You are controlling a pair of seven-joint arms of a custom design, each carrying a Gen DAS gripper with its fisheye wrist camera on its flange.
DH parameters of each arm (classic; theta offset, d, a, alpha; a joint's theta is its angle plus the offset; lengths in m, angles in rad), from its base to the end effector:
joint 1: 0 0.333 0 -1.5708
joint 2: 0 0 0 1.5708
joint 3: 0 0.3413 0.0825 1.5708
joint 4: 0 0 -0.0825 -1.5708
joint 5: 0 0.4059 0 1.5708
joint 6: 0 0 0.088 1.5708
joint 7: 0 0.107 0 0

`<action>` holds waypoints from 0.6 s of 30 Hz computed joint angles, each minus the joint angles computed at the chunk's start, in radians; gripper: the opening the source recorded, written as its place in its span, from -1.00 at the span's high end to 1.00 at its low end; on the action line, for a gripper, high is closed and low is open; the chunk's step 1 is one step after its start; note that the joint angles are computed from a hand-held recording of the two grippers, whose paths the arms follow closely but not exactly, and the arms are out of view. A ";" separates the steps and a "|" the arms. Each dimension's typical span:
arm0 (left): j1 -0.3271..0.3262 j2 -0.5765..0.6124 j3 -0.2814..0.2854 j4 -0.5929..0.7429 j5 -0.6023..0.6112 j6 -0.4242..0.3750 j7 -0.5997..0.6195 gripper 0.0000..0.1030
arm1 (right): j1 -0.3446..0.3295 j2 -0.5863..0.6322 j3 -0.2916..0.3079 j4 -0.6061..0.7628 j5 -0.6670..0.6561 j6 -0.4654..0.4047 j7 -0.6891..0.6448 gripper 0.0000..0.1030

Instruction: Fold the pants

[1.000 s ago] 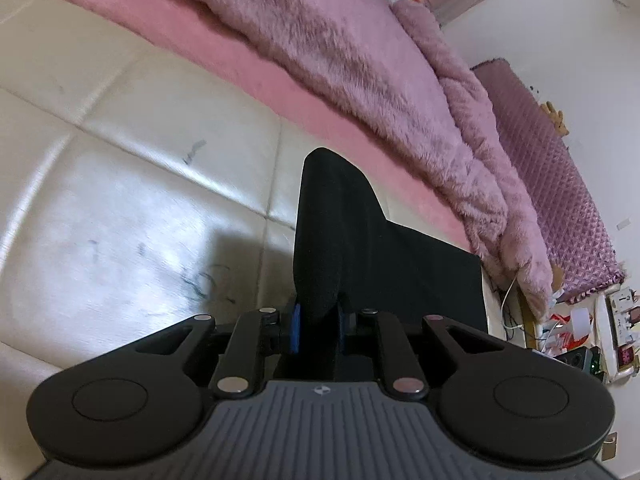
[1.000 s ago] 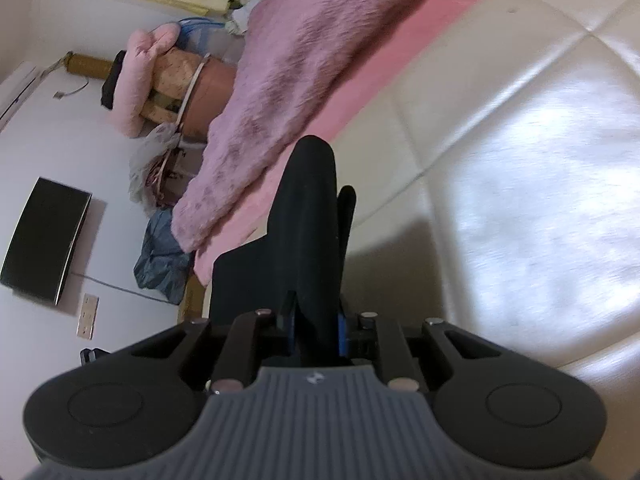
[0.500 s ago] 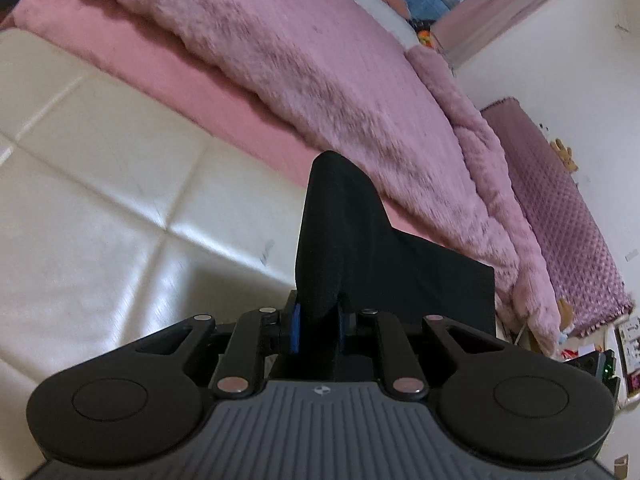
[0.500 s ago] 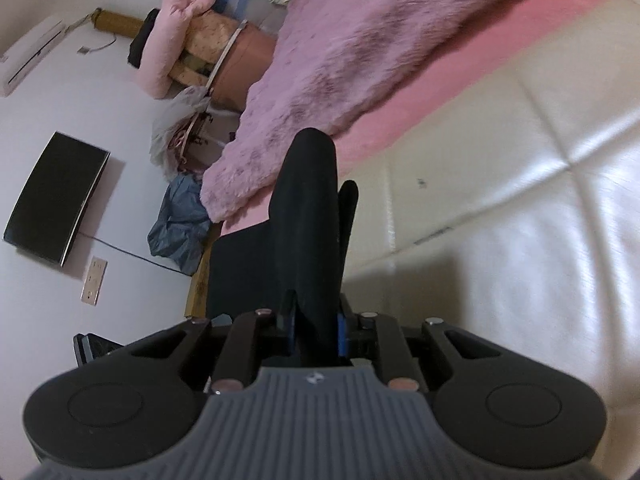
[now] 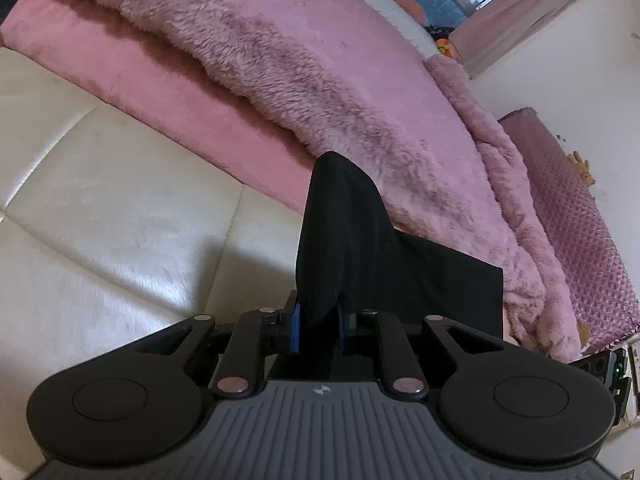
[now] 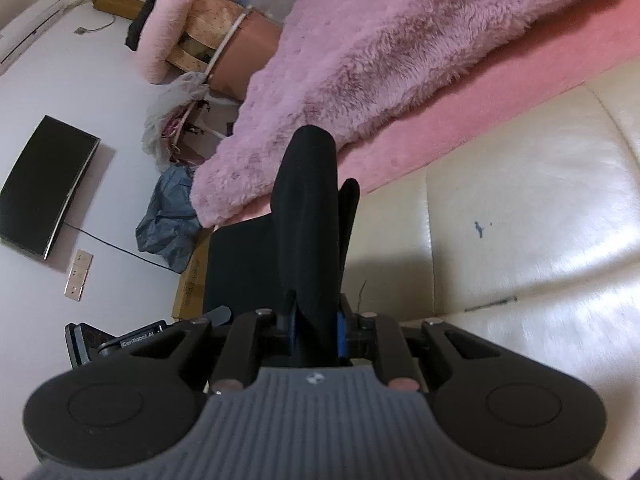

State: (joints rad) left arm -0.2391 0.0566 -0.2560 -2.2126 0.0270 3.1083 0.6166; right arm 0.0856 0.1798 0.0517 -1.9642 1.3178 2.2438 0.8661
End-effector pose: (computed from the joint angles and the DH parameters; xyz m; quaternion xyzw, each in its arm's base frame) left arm 0.5312 -0.2870 0.4664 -0.7706 0.4893 -0.4075 0.0242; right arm 0.6283 0.1136 0.4241 -0.6080 0.6148 0.2075 0.4575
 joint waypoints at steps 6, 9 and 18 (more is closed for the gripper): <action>0.082 0.105 -0.088 0.072 -0.142 -0.012 0.178 0.66 | -0.001 0.105 0.016 0.084 -0.034 0.031 0.044 0.74; 0.096 0.147 -0.098 0.098 -0.151 -0.025 0.207 0.66 | -0.012 0.153 0.026 0.119 -0.055 0.039 0.075 0.74; 0.123 0.201 -0.108 0.114 -0.138 -0.047 0.238 0.62 | -0.045 0.250 0.057 0.169 -0.116 0.069 0.121 0.71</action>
State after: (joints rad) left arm -0.1162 0.2575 -0.3637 -2.0987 -0.1107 3.0615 0.8544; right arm 0.0410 0.4299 0.1086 -1.7953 1.2018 2.3128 0.9870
